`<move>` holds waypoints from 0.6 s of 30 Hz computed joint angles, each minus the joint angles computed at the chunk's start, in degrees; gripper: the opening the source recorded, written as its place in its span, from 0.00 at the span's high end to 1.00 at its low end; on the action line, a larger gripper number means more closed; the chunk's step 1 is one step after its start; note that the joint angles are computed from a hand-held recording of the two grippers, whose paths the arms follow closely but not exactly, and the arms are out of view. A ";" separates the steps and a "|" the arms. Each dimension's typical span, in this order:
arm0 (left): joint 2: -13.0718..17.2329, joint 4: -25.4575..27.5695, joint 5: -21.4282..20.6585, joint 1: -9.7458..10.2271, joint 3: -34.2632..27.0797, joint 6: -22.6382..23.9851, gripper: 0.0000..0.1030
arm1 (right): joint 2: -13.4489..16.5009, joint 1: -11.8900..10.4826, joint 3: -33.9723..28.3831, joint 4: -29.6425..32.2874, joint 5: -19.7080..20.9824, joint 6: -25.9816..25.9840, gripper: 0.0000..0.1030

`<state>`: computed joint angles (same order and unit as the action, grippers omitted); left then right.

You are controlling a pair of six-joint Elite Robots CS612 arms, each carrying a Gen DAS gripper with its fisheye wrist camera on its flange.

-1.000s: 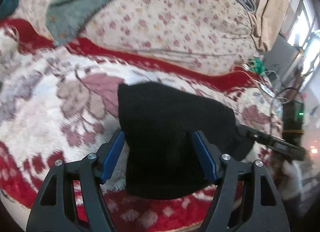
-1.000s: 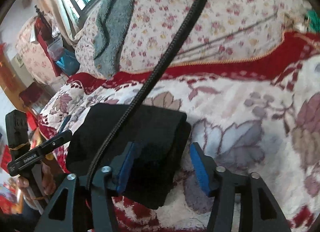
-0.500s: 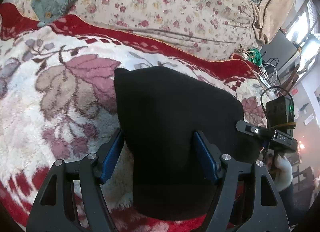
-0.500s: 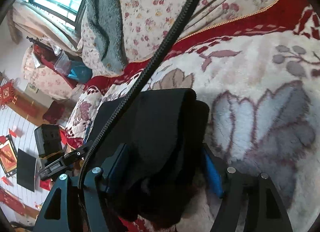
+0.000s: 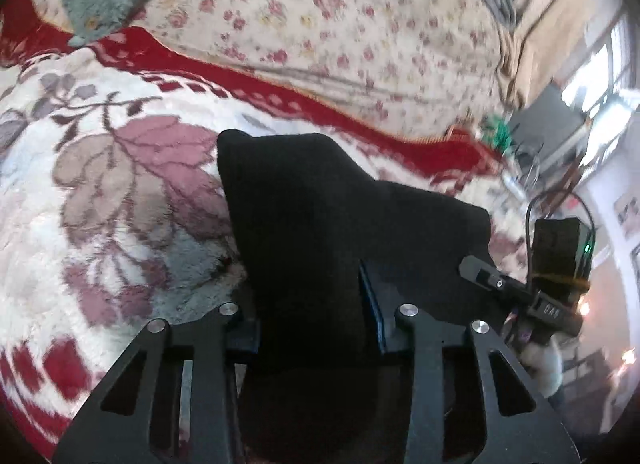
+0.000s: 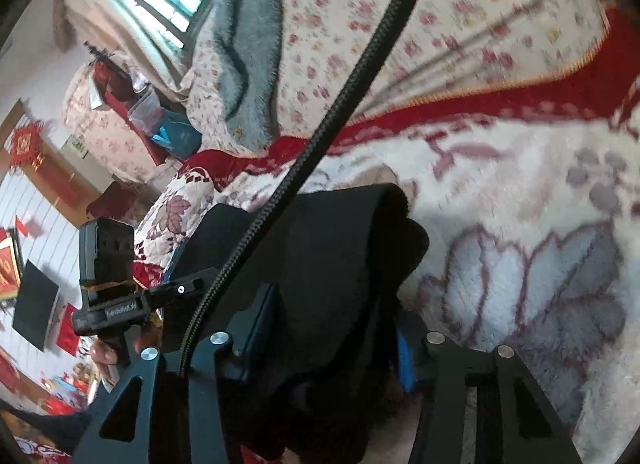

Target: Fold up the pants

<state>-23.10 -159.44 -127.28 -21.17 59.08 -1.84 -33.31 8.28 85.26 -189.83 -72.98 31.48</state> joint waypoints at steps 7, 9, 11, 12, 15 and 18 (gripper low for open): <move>-2.56 -10.39 6.22 1.39 3.44 -2.95 0.65 | 2.34 0.93 -7.89 3.17 3.11 -2.69 0.54; -2.64 -11.15 7.96 2.11 3.23 -4.04 0.65 | 4.31 1.43 -12.14 4.64 4.48 -3.08 0.54; -2.52 -11.27 9.79 2.75 2.83 -5.45 0.65 | 6.50 1.99 -16.76 6.91 5.71 -4.04 0.54; -2.47 -11.33 10.72 3.14 2.72 -6.30 0.65 | 7.60 2.34 -19.08 8.16 5.93 -4.71 0.54; -2.41 -11.91 14.54 3.87 2.89 -8.68 0.65 | 11.01 3.16 -25.69 11.96 6.48 -5.70 0.54; -2.01 -12.43 17.98 4.47 2.85 -9.63 0.64 | 15.06 3.87 -33.71 17.82 8.27 -6.75 0.54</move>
